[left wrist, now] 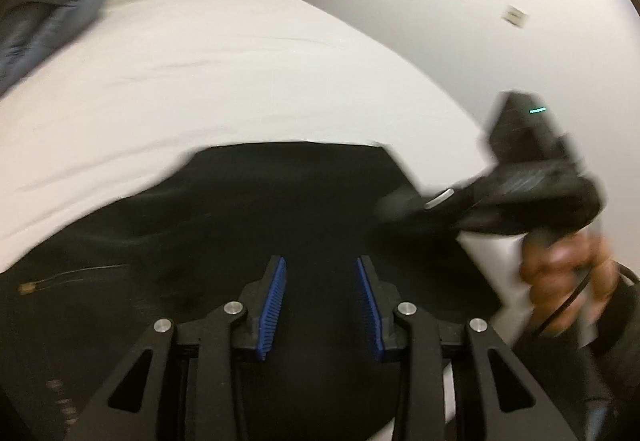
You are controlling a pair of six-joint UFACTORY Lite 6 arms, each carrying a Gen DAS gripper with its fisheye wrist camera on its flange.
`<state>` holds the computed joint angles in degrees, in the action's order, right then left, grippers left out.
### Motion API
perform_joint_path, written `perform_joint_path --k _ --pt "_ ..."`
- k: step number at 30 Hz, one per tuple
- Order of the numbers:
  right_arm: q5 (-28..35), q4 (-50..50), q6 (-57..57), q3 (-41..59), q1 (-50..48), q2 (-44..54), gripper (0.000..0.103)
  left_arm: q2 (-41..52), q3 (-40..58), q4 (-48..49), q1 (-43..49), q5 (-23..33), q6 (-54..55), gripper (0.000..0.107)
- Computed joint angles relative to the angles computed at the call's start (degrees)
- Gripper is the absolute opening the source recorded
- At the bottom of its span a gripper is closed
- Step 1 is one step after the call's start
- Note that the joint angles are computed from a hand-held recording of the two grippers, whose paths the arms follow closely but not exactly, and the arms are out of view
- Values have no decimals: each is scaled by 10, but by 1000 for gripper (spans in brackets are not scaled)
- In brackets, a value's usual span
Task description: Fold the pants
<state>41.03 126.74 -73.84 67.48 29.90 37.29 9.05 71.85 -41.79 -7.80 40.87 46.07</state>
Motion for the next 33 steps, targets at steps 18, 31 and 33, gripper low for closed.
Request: perform_joint_path --k 18,31,33 --pt "139 268 -154 -305 63 -170 6 -83 -206 -83 208 107 168 2" --pt "159 278 -186 -566 90 -286 3 -67 -262 -171 155 31 236 2" --pt "125 289 -181 -616 78 -402 8 -69 -266 -175 157 30 241 2"
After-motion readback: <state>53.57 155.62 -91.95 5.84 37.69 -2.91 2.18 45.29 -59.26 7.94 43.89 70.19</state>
